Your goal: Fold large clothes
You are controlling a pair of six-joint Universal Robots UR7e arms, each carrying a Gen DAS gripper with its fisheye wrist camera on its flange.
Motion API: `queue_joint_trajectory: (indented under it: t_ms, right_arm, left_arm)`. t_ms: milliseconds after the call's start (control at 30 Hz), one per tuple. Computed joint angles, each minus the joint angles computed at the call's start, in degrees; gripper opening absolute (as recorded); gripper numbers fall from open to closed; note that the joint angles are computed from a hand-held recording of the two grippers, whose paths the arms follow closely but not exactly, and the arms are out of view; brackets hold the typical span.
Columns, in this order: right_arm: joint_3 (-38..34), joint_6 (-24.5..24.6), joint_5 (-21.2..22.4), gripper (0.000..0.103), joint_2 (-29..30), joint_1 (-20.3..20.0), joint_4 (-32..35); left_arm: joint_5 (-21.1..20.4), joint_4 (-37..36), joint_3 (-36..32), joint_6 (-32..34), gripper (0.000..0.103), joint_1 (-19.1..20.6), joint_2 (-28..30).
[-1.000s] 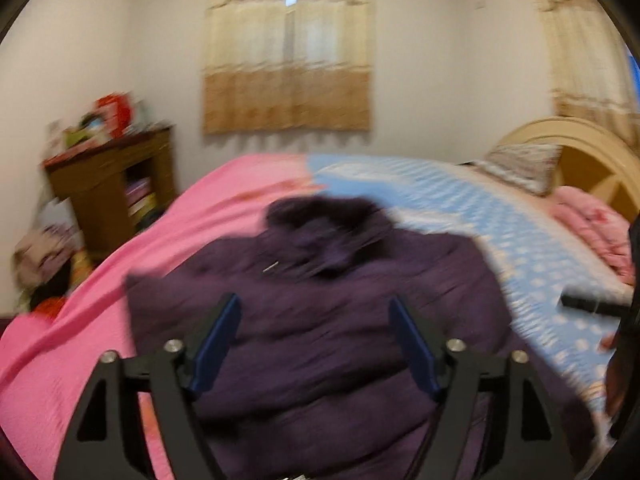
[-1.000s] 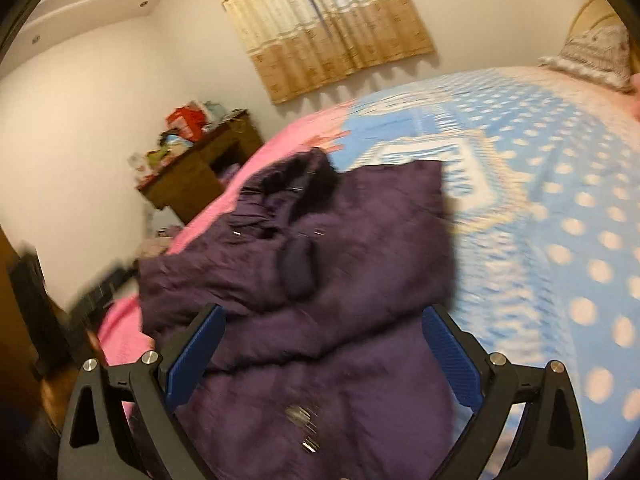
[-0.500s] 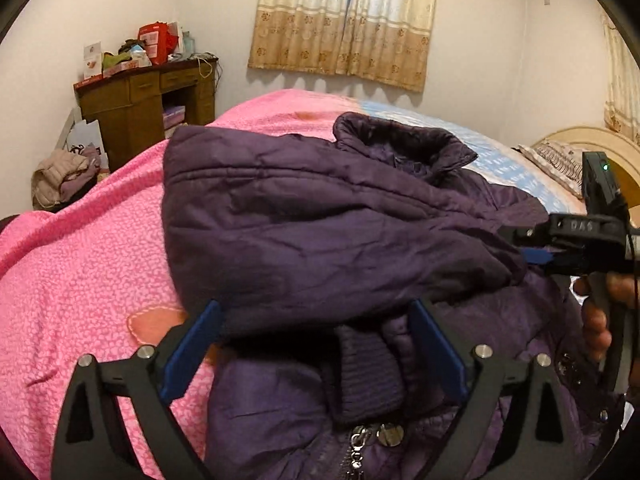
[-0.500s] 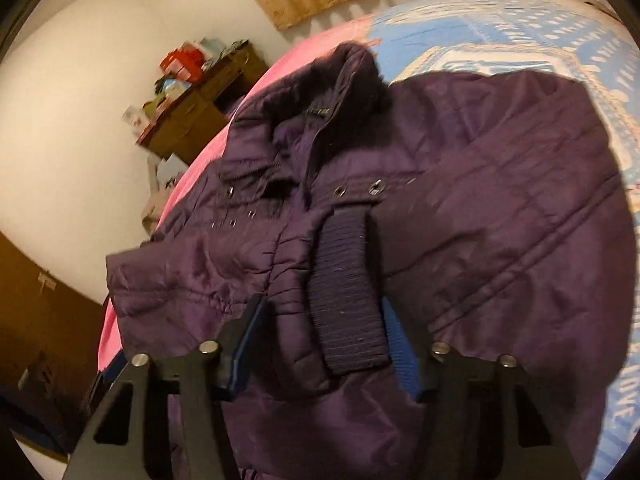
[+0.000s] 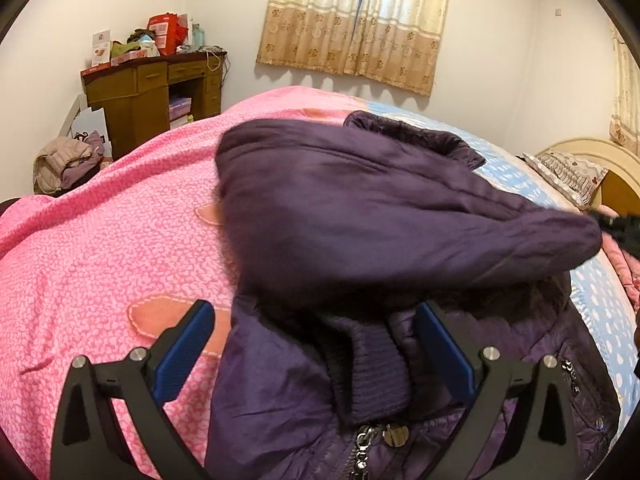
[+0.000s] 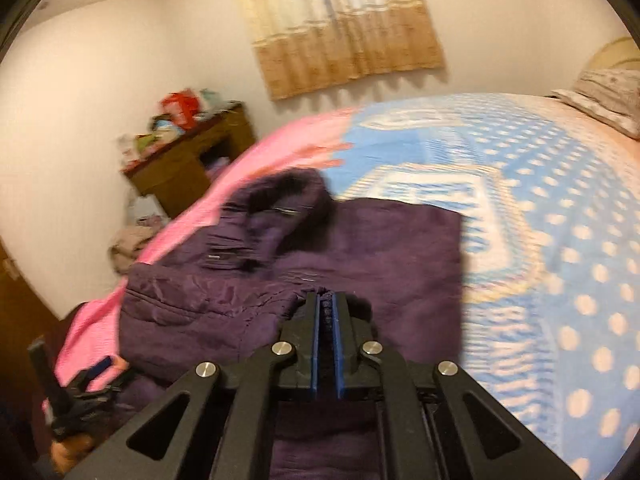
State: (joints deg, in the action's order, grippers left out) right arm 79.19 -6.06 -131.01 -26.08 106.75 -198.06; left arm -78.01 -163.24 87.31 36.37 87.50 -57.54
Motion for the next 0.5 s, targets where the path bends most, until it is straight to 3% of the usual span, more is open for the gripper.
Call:
queue_joint_trajectory:
  t_ms: [133, 300, 400, 500]
  right_arm:
    - [2.98, 1.6, -1.73, 0.005, -0.6, -1.75, 0.48]
    - [2.16, -1.42, -5.14, 0.005, 1.21, -1.88, 1.01]
    - [1.24, 0.66, -5.71, 0.006, 0.92, -2.11, 5.2]
    - [-1.58, -0.48, -12.96, 0.01, 2.76, -0.26, 4.32]
  left_arm:
    - [-0.28, 0.45, 1.11, 0.11, 0.102, -0.21, -1.39]
    - [-5.54, -5.56, 3.41, 0.86, 0.103, -0.54, -4.67]
    - [-3.41, -7.83, 0.53, 2.76, 0.103, -1.96, -2.71]
    - [1.53, -8.14, -5.26, 5.22, 0.103, -3.01, 2.65]
